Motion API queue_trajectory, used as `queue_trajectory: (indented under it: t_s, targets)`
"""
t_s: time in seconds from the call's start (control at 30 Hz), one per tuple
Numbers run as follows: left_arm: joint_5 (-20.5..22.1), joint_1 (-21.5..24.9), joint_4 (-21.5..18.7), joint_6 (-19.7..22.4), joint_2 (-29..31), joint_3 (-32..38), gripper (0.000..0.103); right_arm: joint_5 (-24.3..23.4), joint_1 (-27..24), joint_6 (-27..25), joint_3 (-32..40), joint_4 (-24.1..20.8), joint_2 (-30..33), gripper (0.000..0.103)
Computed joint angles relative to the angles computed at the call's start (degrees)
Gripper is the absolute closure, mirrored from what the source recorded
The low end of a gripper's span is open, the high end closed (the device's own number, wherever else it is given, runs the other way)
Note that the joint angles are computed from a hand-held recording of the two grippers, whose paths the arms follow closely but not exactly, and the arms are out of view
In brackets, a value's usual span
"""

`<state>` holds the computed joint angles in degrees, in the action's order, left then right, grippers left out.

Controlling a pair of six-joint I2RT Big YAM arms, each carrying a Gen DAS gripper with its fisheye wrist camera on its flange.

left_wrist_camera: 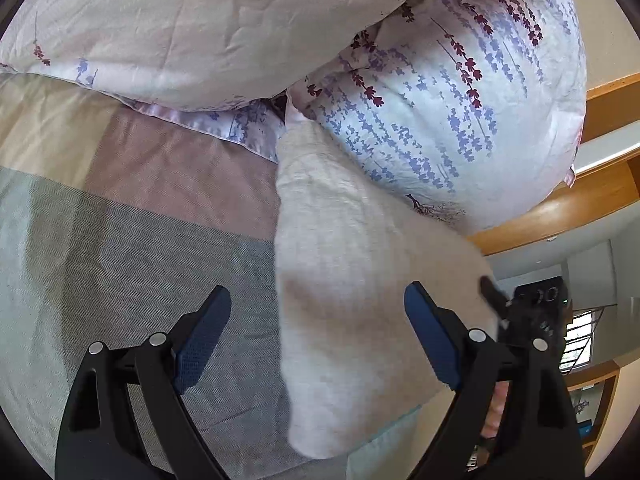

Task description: Fold small clothes

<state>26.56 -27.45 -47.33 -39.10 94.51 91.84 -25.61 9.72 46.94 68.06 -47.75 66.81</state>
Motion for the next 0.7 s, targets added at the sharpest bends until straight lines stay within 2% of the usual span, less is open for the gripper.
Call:
queue_trajectory:
  t_s: [0.03,0.07,0.1,0.13,0.17,0.2,0.23,0.27,0.3,0.33,0.37,0.47,0.6,0.63,0.67,0.7]
  targets:
    - [0.0,-0.1,-0.2,0.4,0.2,0.2,0.014,1.7,-0.7,-1.0,1.2,-1.3,-0.6,0.088]
    - [0.3,-0.2,-0.6,0.8,0.5,0.5,0.014,4.8,-1.3,-3.8,3.3,-5.3,-0.6,0.088]
    - [0.9,-0.4,-1.2,1.2,1.2,1.1,0.013,7.4,-1.2,-6.3,4.9,-9.7,0.4,0.086]
    - [1.7,-0.7,-2.0,1.7,2.2,2.0,0.013,9.2,-1.3,-8.3,6.2,-15.4,1.6,0.079]
    - [2.4,-1.1,-3.0,2.3,3.4,3.0,0.013,10.4,-1.5,-9.3,6.6,-21.3,3.2,0.078]
    - [2.8,-1.6,-4.5,3.1,4.7,4.4,0.013,10.7,-1.8,-9.1,6.4,-24.3,3.9,0.074]
    - [2.8,-2.2,-6.0,4.2,6.0,5.8,0.013,9.7,-2.5,-7.8,5.0,-24.7,3.6,0.063]
    - [2.6,-2.8,-7.1,5.2,7.1,6.9,0.012,6.4,-4.0,-5.4,2.5,-22.7,2.1,0.053]
    - [2.7,-3.1,-6.6,5.3,7.5,7.1,0.011,4.3,-5.0,-3.2,0.5,-20.6,0.9,0.029]
    - [2.9,-3.3,-5.9,5.1,7.9,7.3,0.010,2.6,-5.5,-1.6,-1.0,-18.5,0.0,0.019]
    - [3.2,-3.4,-5.7,4.7,8.5,7.8,0.010,0.5,-5.9,-0.9,-2.2,-17.1,-0.5,0.018]
    - [4.1,-3.6,-4.7,4.2,9.5,8.4,0.010,-3.5,-6.3,-3.2,-4.2,-17.5,-0.7,0.018]
    - [4.0,-4.4,-0.6,2.9,9.1,6.2,0.011,-4.4,-5.1,-3.0,-5.7,-14.4,-1.2,0.021]
    - [4.5,-4.6,0.2,2.7,9.2,6.0,0.015,-4.2,-4.9,-2.3,-6.4,-13.2,-2.0,0.028]
    - [6.0,-4.7,1.9,1.6,9.3,5.5,0.025,-5.1,-4.6,-1.4,-7.3,-11.4,-1.8,0.039]
    - [5.5,-5.0,2.7,0.3,9.6,5.5,0.030,-5.6,-4.9,-1.4,-7.3,-12.1,-1.7,0.065]
